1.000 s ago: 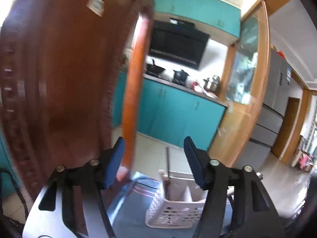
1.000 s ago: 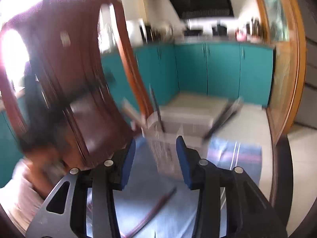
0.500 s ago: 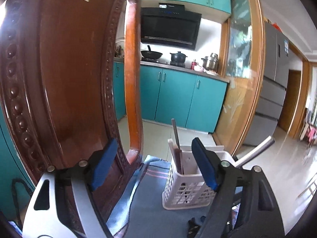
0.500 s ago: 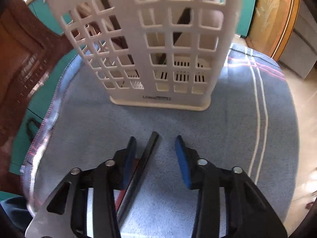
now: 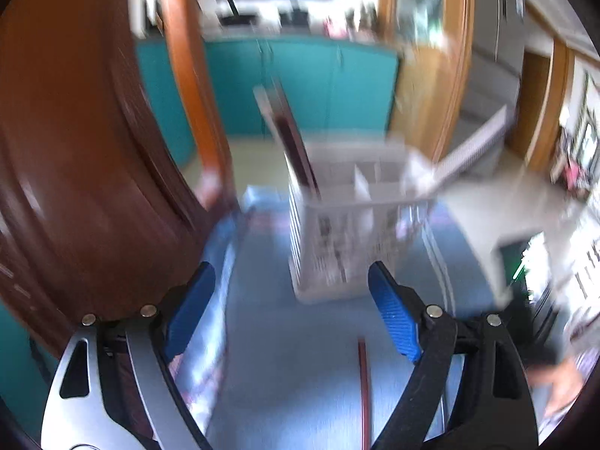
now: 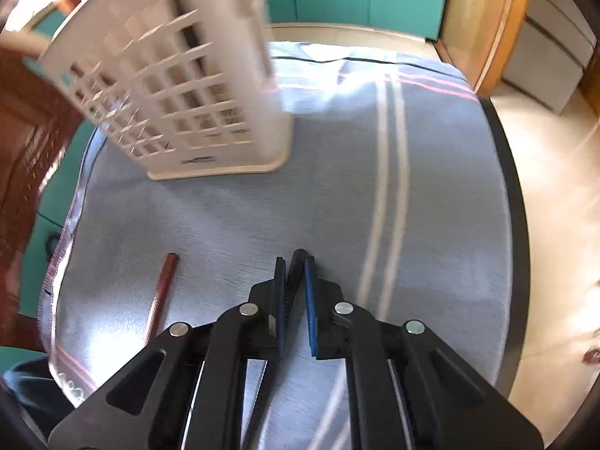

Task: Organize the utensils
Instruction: 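Move the left gripper over the last red chopstick while the right gripper aligns over the black chopstick, then close the left gripper on the red chopstick while the right gripper grasps the black chopstick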

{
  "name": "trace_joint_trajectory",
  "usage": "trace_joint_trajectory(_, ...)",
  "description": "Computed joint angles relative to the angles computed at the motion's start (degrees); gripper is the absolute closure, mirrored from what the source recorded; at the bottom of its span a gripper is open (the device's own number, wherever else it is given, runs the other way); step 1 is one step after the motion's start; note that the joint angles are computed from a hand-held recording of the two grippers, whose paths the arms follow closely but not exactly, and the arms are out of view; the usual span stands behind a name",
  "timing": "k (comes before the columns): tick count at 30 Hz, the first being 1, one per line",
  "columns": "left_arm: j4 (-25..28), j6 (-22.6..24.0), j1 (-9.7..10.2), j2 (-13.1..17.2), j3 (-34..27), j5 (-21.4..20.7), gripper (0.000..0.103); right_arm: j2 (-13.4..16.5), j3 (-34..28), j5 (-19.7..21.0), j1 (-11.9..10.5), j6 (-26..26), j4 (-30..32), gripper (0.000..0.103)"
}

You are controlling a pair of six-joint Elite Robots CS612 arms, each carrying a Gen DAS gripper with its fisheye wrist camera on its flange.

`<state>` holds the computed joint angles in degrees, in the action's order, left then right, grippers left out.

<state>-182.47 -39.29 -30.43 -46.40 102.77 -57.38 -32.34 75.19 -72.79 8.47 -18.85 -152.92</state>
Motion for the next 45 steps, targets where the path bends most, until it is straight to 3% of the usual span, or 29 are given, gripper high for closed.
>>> trace_joint_trajectory(3, 7.4, -1.2, 0.77, 1.0, -2.0, -6.4, 0.019, -0.5, 0.4, 0.5, -1.1, 2.3, -1.4, 0.08)
trace_joint_trajectory(5, 9.8, -0.3, 0.8, 1.9, -3.2, -8.6, 0.019, -0.9, 1.0, 1.5, -2.0, 3.5, -2.6, 0.078)
trace_joint_trajectory(12, 15.2, 3.7, -0.31, 4.4, -6.8, -9.8, 0.02, -1.6, 2.1, 1.4, -2.1, 3.5, -4.1, 0.071)
trace_joint_trajectory(14, 16.6, 3.9, -0.39, 4.9, -7.5, -10.0, 0.028, -1.0, 1.5, 1.1, -1.7, 3.3, -3.9, 0.07)
trace_joint_trajectory(21, 19.7, 3.1, 0.29, 5.9, -8.6, -12.1, 0.04, -1.0, 1.9, 0.7, -1.7, 2.5, -4.0, 0.07)
trace_joint_trajectory(25, 18.8, 3.2, 0.65, 6.0, -8.4, -12.9, 0.065, -1.1, 2.0, 0.2, -1.5, 2.0, -3.7, 0.069)
trace_joint_trajectory(27, 19.5, 3.0, 0.73, 5.9, -8.4, -12.4, 0.071, -1.1, 2.1, -0.2, -1.3, 1.5, -3.5, 0.069)
trace_joint_trajectory(33, 20.3, 2.3, 1.69, 5.8, -8.6, -12.2, 0.07, -0.9, 2.2, -1.5, -0.6, -0.9, -2.3, 0.069)
trace_joint_trajectory(38, 21.8, 1.6, 1.08, 5.3, -8.3, -10.1, 0.058, -0.6, 2.2, -3.5, 0.3, -2.4, -2.4, 0.069)
trace_joint_trajectory(41, 21.6, 1.6, 1.23, 5.3, -8.2, -10.2, 0.057, -0.3, 2.0, -4.7, 0.7, -2.9, -2.4, 0.068)
trace_joint_trajectory(45, 21.9, 1.7, 1.38, 5.4, -8.2, -9.8, 0.053, -0.2, 2.5, -6.1, 1.3, -4.0, -3.9, 0.059)
